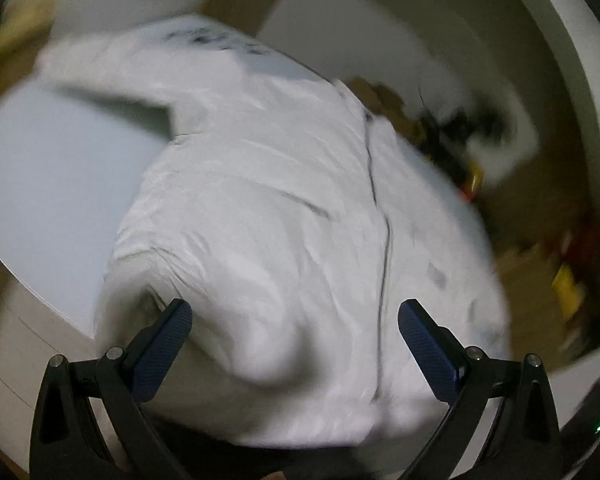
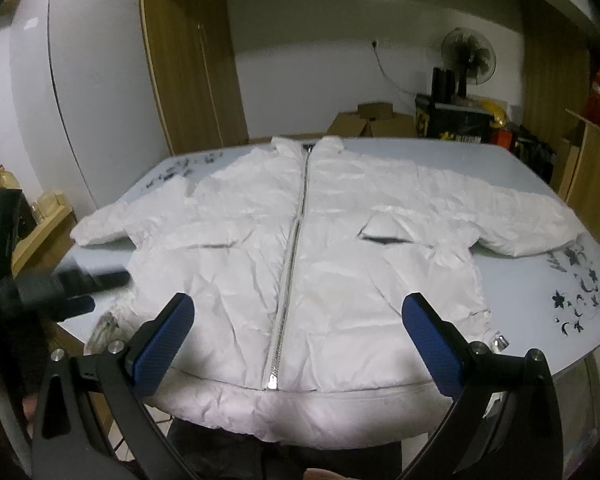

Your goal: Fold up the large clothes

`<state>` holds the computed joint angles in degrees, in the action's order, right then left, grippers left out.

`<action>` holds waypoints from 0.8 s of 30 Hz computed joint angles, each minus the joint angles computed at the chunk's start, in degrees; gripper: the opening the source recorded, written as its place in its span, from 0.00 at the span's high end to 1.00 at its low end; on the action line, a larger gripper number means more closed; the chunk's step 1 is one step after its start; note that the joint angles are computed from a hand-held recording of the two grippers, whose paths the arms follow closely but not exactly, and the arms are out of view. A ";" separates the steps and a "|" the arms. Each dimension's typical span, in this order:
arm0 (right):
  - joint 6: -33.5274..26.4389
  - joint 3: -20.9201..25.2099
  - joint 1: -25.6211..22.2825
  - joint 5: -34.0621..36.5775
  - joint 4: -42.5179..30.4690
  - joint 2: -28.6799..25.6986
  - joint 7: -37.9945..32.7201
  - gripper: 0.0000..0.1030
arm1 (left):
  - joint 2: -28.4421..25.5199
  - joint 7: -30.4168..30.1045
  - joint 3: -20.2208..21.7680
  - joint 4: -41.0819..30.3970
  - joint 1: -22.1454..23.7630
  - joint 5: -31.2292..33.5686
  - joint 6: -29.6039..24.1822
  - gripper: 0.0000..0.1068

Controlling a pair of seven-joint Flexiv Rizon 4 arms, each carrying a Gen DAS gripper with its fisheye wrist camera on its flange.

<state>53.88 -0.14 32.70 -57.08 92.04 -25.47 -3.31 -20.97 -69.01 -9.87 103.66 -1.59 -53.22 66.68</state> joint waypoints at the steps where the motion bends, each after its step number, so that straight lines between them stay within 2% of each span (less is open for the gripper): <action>1: -0.12 0.34 -0.40 1.29 -0.43 -0.58 -0.83 0.00 | -1.12 1.12 -1.18 -1.13 2.20 -4.29 -1.82 0.04; 4: -0.44 0.30 -0.82 3.53 -1.16 -1.59 -2.11 0.00 | -5.27 1.63 -1.75 -6.18 7.04 -12.44 -8.00 0.04; 5: -0.40 0.19 -0.99 4.22 -1.50 -2.03 -2.48 0.00 | -6.93 0.02 -1.20 -8.12 7.86 -13.64 -8.03 0.04; 7: -0.39 0.22 -1.29 5.82 -2.26 -2.89 -3.86 0.00 | -10.04 0.77 -1.42 -11.74 9.36 -16.74 -5.89 0.04; 9: -0.37 0.26 -1.49 7.87 -3.10 -3.87 -5.26 0.00 | -13.15 -2.95 0.07 -15.54 9.93 -13.33 -4.84 0.04; 11: -0.69 0.49 -1.76 10.43 -4.21 -5.03 -7.08 0.00 | -16.36 -6.65 -0.35 -18.96 11.68 -11.82 -4.77 0.04; 14: -1.00 0.10 -1.61 12.61 -5.02 -5.87 -8.52 0.00 | -20.82 -12.57 -0.67 -24.53 13.87 -7.43 -7.24 0.04; 19: -1.82 -0.11 -1.87 16.19 -6.71 -7.51 -10.87 0.00 | -26.34 -16.42 -2.29 -31.47 16.48 -2.91 -6.51 0.04; 24: -1.73 -0.67 -1.78 17.95 -7.36 -8.28 -11.62 0.00 | -33.15 -23.83 -2.52 -41.68 17.89 3.49 -12.12 0.04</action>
<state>52.16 -0.81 30.92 -39.12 84.68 -33.75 -14.93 -54.11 -92.84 -12.38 61.98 16.31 -49.73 54.56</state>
